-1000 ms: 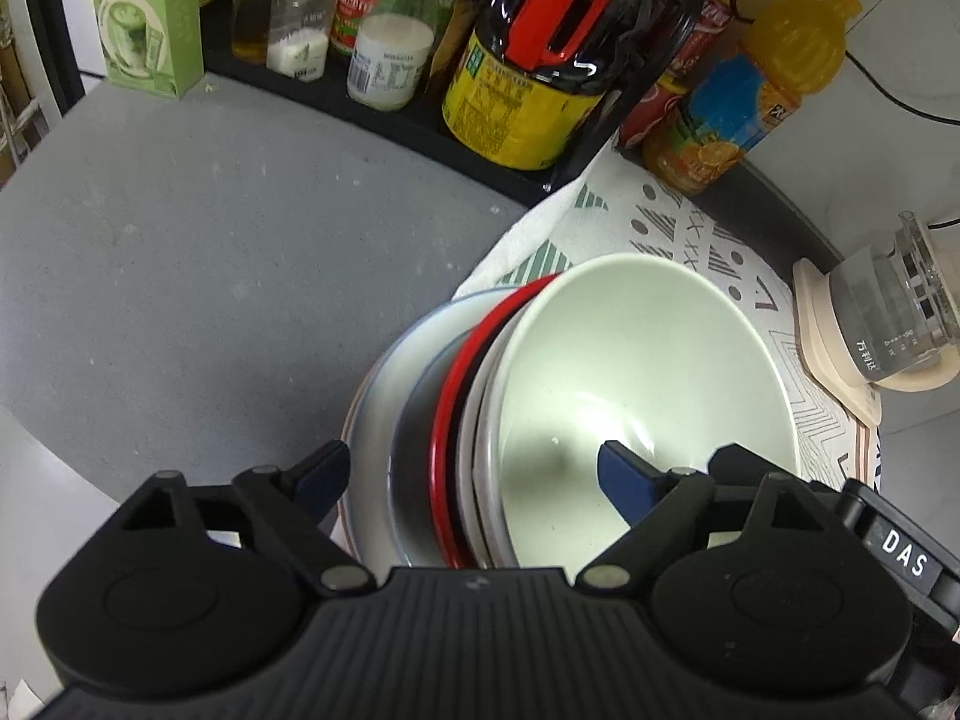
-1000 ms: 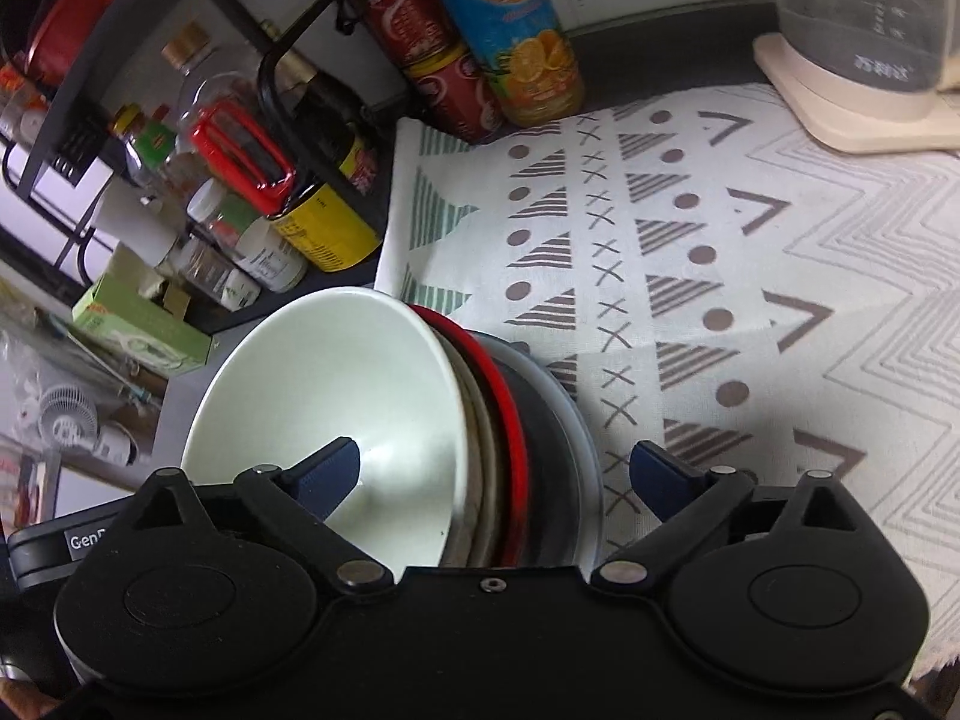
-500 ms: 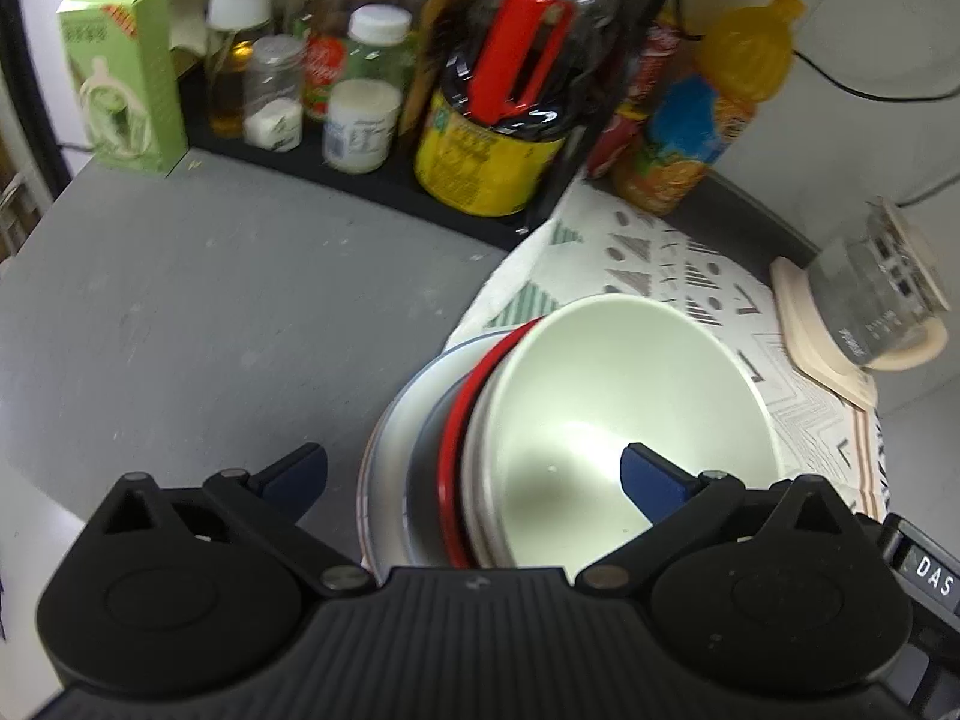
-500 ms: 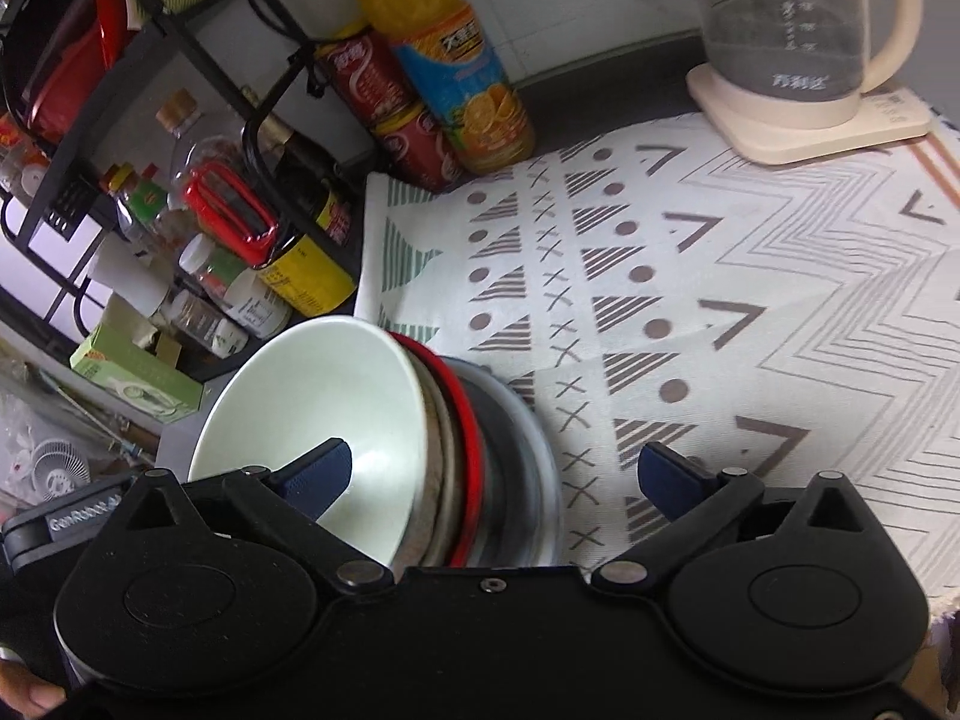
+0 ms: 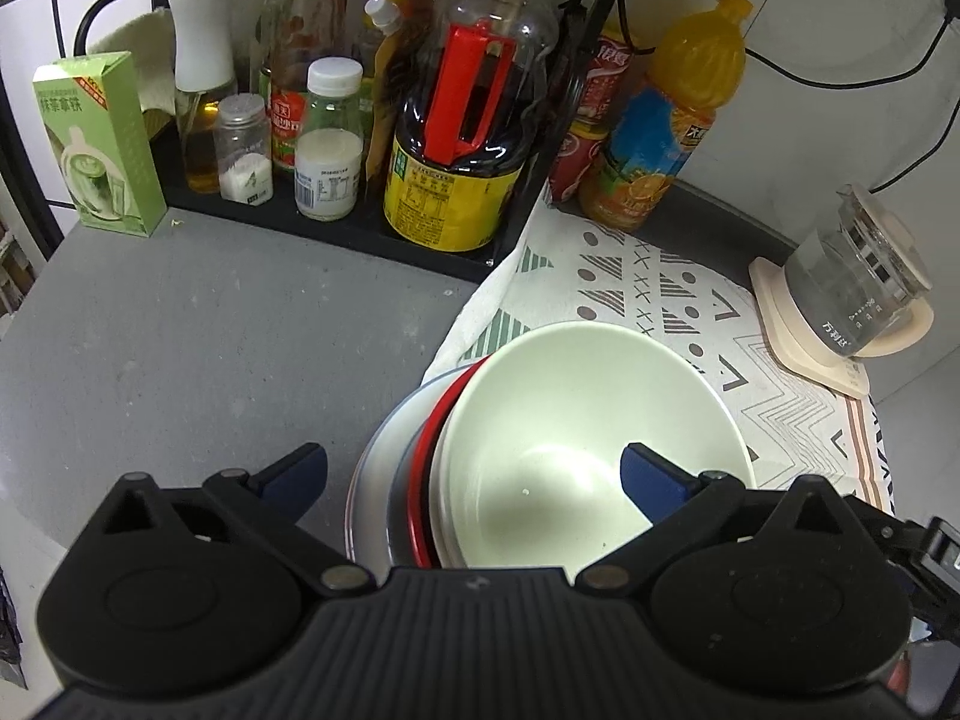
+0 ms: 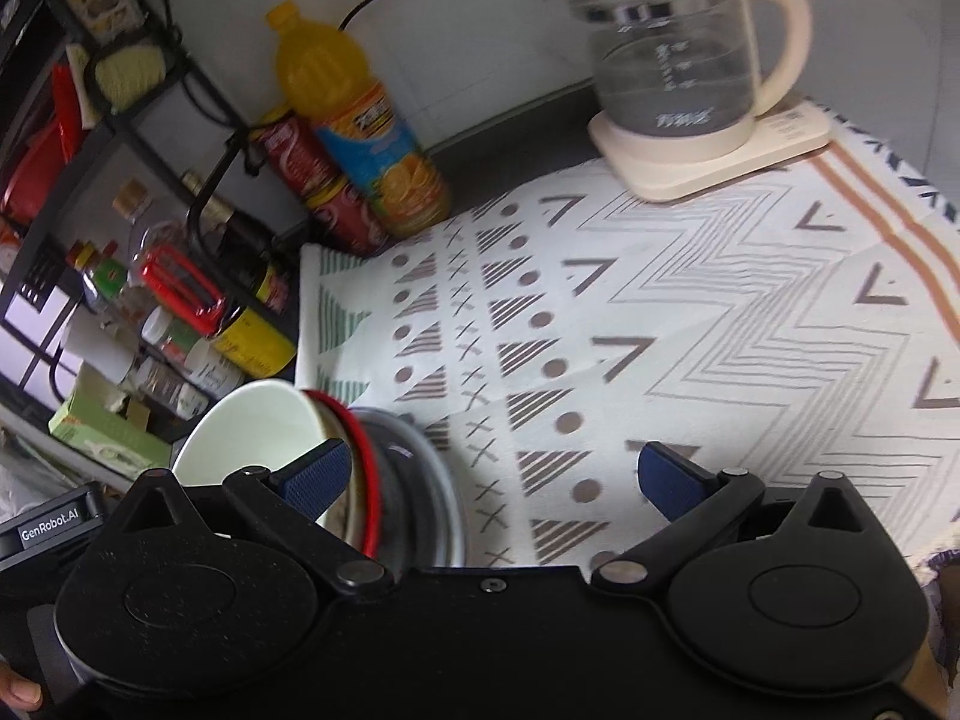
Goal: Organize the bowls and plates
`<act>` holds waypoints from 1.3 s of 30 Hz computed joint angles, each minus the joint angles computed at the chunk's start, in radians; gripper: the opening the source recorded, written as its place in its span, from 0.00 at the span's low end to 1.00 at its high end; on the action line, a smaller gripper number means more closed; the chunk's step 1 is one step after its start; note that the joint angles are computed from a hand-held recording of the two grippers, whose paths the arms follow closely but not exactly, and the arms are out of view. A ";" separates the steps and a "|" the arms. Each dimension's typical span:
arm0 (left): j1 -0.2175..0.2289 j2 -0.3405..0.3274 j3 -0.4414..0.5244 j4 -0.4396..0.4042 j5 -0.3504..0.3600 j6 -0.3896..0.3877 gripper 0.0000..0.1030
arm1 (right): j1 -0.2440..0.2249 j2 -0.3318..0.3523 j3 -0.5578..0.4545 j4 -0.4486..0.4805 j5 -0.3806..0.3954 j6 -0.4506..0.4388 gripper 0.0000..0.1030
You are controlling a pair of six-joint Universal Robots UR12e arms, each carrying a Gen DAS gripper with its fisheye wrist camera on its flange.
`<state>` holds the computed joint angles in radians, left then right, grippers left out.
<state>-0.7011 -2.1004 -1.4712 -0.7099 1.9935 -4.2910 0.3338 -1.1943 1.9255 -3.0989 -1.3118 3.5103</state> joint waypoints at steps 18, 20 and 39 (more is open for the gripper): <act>-0.050 0.034 -0.032 0.072 0.058 0.138 1.00 | -0.008 -0.113 0.153 -0.119 -0.132 0.021 1.00; -0.060 0.042 -0.040 0.070 0.079 0.139 1.00 | 0.001 -0.123 0.167 -0.138 -0.157 0.028 1.00; -0.139 0.135 -0.168 0.187 0.160 0.290 1.00 | 0.129 -0.229 0.327 -0.272 -0.448 0.069 1.00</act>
